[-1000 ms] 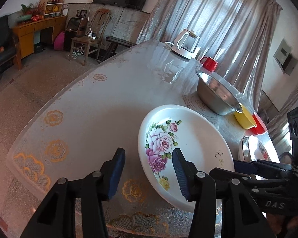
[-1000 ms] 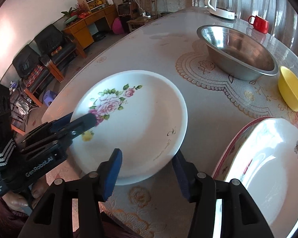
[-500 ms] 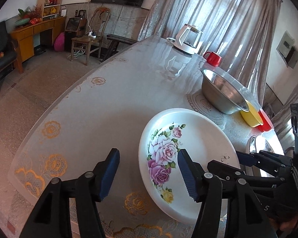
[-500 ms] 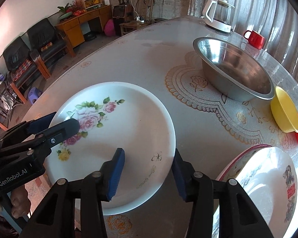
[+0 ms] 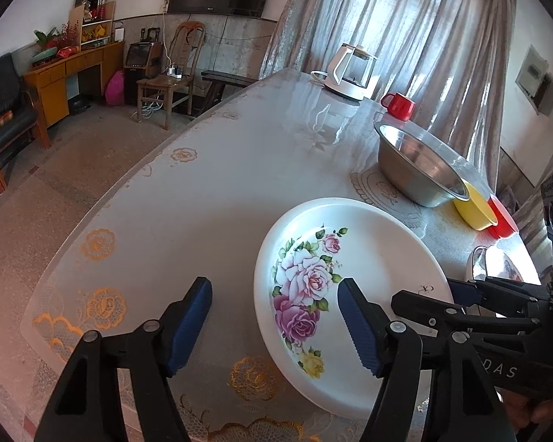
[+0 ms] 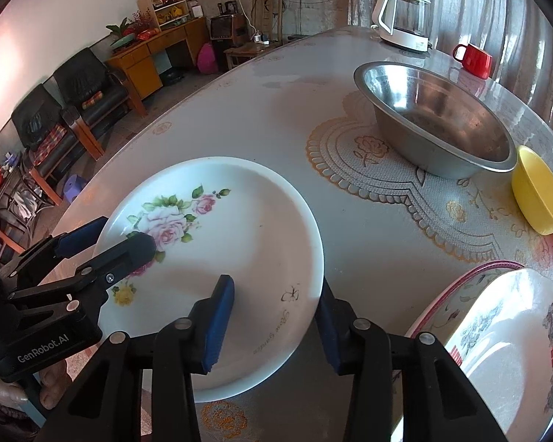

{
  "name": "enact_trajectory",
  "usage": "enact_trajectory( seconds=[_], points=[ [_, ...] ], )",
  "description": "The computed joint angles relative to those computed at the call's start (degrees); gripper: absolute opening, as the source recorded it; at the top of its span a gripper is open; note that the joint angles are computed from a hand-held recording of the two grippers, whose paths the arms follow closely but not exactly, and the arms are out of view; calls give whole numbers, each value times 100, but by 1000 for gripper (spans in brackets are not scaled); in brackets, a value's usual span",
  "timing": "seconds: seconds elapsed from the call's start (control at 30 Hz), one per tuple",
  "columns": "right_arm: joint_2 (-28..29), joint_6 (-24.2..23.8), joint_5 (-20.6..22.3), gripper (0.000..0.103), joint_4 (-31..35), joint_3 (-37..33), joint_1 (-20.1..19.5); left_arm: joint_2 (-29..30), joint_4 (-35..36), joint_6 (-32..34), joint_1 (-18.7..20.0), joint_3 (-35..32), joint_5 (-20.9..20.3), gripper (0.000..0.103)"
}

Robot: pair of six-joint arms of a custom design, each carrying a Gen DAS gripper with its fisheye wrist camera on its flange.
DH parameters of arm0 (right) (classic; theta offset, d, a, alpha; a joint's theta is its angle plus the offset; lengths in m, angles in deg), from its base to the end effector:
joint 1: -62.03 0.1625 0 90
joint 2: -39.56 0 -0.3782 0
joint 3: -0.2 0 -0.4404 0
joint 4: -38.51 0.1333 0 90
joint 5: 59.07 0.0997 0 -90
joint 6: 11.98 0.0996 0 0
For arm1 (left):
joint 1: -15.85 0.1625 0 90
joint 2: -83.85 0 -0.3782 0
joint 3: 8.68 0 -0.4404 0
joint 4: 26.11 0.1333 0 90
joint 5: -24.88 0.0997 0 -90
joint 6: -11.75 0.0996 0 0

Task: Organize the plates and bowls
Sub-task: 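Lift the pink-rose plate and carry it toward the plate stack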

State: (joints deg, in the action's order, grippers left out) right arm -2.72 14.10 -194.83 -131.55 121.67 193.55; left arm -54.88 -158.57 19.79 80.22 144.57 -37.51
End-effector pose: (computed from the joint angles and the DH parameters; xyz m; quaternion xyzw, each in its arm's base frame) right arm 0.3534 -0.3057 -0.0836 0.1208 -0.9133 0.2221 0.3192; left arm 0.0444 -0.3224 0.2703 0.2178 0.9187 -0.2671 0.1930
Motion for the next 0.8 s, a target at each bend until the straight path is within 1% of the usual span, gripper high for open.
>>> enact_trajectory(
  seconds=[0.07,0.1,0.13,0.17,0.2,0.27,0.3,0.4,0.47,0.57,0.67,0.8],
  points=[
    [-4,80,11,43,27,-7,16,-25,18,-9,-30,27,-7,47],
    [-22,121,75,43,13,2,7,-55,35,-19,-60,54,16,47],
    [-60,127,234,42,-97,45,-20,-134,10,-61,-142,123,177,46],
    [-83,93,409,41,-265,87,-47,-131,-24,-62,-131,130,177,46],
    [-79,79,460,41,-305,87,-56,-126,-25,-58,-95,114,139,46],
    [-30,54,404,41,-261,64,-40,-92,-38,-107,-49,84,78,46],
    [-8,15,390,41,-361,79,-39,-92,-54,-124,-38,84,61,46],
    [-11,86,423,42,-367,72,-56,-92,-94,-180,17,75,-36,46],
    [-30,129,476,42,-421,82,-64,-16,-116,-205,180,-8,-305,46],
    [-59,65,527,42,-649,125,-55,101,-124,-243,475,-150,-767,46],
    [-79,-39,566,42,-921,174,-1,100,-94,-286,621,-199,-1035,46],
    [-110,-76,603,42,-1162,251,8,-30,-18,-313,699,-177,-1307,46]
  ],
)
